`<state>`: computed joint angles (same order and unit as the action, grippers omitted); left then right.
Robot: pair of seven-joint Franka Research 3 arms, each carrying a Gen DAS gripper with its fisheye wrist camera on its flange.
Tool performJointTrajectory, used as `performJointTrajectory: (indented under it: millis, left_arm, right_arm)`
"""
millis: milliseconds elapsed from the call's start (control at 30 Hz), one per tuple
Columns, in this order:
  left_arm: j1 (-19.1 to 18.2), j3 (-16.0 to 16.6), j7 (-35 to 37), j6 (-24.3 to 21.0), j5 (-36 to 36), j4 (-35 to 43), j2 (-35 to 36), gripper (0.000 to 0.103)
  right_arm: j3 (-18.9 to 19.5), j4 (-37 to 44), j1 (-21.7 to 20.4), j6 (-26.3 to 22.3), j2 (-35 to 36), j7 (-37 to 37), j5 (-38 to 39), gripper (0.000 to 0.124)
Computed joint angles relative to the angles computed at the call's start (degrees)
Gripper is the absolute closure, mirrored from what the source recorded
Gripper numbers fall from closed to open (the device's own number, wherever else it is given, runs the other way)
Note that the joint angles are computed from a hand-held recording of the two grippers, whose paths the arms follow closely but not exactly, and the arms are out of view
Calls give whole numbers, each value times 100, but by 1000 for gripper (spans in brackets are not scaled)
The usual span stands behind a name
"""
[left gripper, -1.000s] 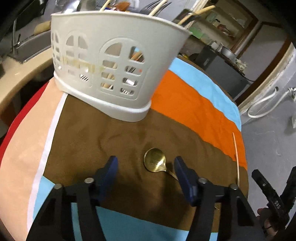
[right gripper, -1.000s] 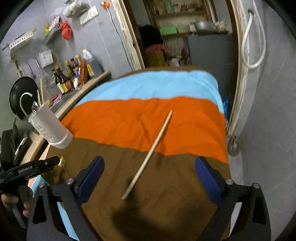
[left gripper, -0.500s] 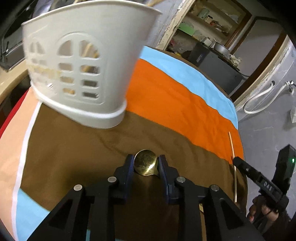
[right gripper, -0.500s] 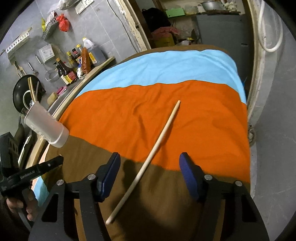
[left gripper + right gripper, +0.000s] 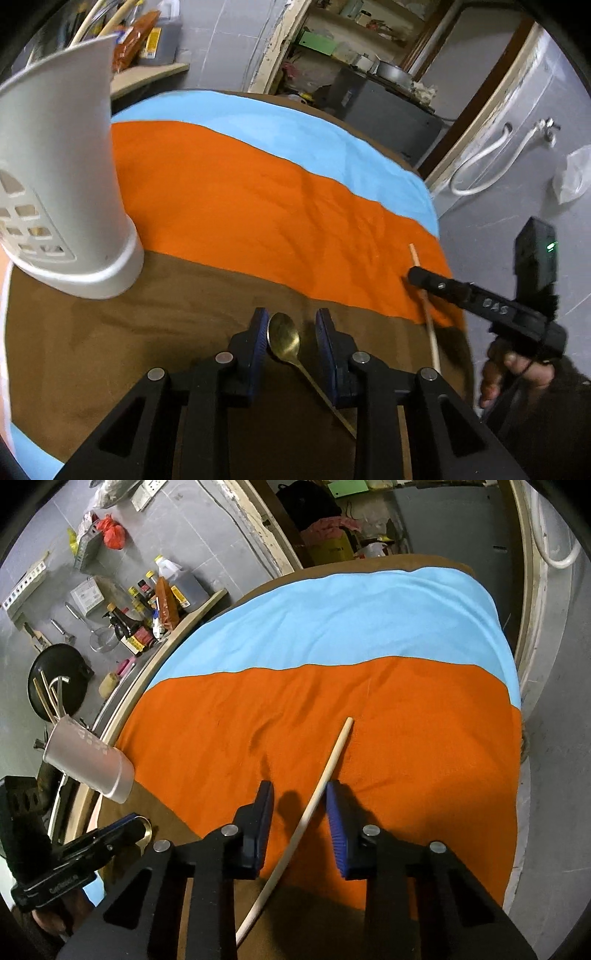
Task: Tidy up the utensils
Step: 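Grasp the gold spoon with the left tool while the right tool grasps the last chopstick, then lift and carry the gold spoon and chopstick in both tools over the holder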
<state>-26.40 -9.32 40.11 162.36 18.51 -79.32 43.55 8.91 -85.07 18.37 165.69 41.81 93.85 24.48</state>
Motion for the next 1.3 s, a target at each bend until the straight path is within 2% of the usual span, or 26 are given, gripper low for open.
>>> performJointTrajectory:
  millis: [100,200,267,367,500,533,567,667,733,800,933,967,1000,1067,1167,1233,1300]
  left_arm:
    - [281,-302,130,124,-298,-170,-28,78]
    - [356,-389,183,218,-460,-252,-23,78]
    - [285,-341,221,146,-449,-163,23,79]
    - [162,-276,306,-215,-410,85,124,95]
    - [-11,-99,228,-336,-256,205,133,99]
    - [-18,-96,235,-346,-235,227,131,99]
    - [-22,-95,246,-351,-216,238,124,100]
    - [-23,-76,272,-291,-141,171,41,100]
    - [-91,48,173,-160,-13,7,-112,100]
    - [-168,209,38,1,173,-170,-273,100]
    - [-649,942,-714,401,1012,-634,-746,100]
    - [-776,1131,-951,465,1274,-731,-854,100]
    - [-889,1309,-1180,543,1540,-836,-974,100]
    - [-1073,1609,-1626,668,2033,-1008,-1181,100]
    - [-1359,2090,-2300,816,2926,-1268,-1545,100]
    - [-1298,2123,-2451,902,3289,-1402,-1763,100]
    - [-1078,1940,-2343,948,3396,-1488,-1925,100]
  right_arm:
    - [96,84,-93,-117,45,-124,43,98]
    - [109,287,-133,-333,142,-186,69,98]
    - [18,462,-71,-515,215,-108,23,98]
    - [-133,723,28,-778,325,109,-68,98]
    - [-405,958,205,-1137,399,610,-303,98]
    - [-549,1077,314,-1292,438,863,-439,103]
    - [-748,1210,459,-1492,480,1166,-653,113]
    - [-693,1281,426,-1598,512,1402,-819,118]
    - [-533,913,346,-1209,327,1432,-688,119]
    - [-391,377,313,-502,64,1401,-517,120]
    - [168,-753,147,1401,-461,1063,-20,120]
    - [247,-985,188,1924,-560,997,21,120]
    - [219,-1101,268,2191,-616,949,71,120]
    - [-290,-1366,891,2888,-781,1057,165,120]
    - [-1069,-1348,1833,3432,-824,855,765,120]
    - [-1350,-1204,2204,3597,-807,559,1141,120]
    - [-1508,-1006,2438,3716,-767,250,1402,120]
